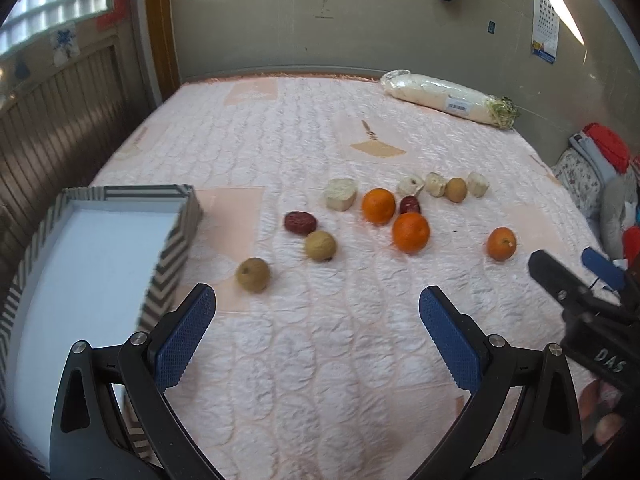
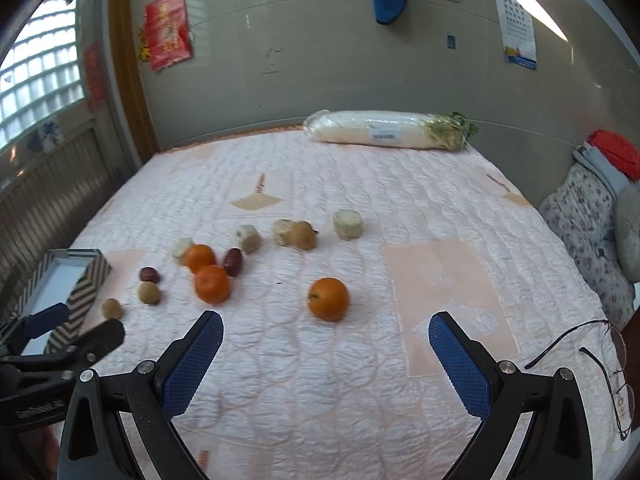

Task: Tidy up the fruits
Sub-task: 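Move both tools toward the brown fruits near the white tray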

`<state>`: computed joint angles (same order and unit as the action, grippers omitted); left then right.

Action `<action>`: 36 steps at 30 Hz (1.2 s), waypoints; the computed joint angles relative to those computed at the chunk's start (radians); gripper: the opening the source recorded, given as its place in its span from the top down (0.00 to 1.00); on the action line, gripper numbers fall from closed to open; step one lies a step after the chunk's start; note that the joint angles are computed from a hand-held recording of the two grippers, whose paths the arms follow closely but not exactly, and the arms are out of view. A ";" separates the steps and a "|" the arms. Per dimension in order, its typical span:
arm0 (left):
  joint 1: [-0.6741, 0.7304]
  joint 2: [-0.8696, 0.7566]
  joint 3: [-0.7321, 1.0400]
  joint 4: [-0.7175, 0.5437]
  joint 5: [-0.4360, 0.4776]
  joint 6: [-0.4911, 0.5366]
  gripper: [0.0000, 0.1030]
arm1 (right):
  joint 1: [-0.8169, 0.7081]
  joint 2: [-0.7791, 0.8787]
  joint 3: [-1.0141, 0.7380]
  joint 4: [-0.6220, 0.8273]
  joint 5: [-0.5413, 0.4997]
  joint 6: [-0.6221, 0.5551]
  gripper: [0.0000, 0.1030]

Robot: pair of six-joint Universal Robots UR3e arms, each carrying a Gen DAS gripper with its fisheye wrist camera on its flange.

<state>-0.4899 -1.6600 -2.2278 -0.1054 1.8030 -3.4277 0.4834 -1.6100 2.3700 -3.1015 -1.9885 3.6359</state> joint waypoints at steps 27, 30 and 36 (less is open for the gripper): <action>-0.061 0.025 0.010 0.006 0.090 -0.021 0.00 | 0.075 -0.007 -0.060 0.092 -0.072 0.024 0.00; -0.055 0.026 0.008 0.008 0.081 -0.026 0.00 | 0.077 -0.005 -0.062 0.092 -0.071 0.023 0.00; -0.050 0.025 0.004 0.014 0.072 -0.028 0.00 | 0.082 0.000 -0.056 0.068 -0.073 0.018 0.00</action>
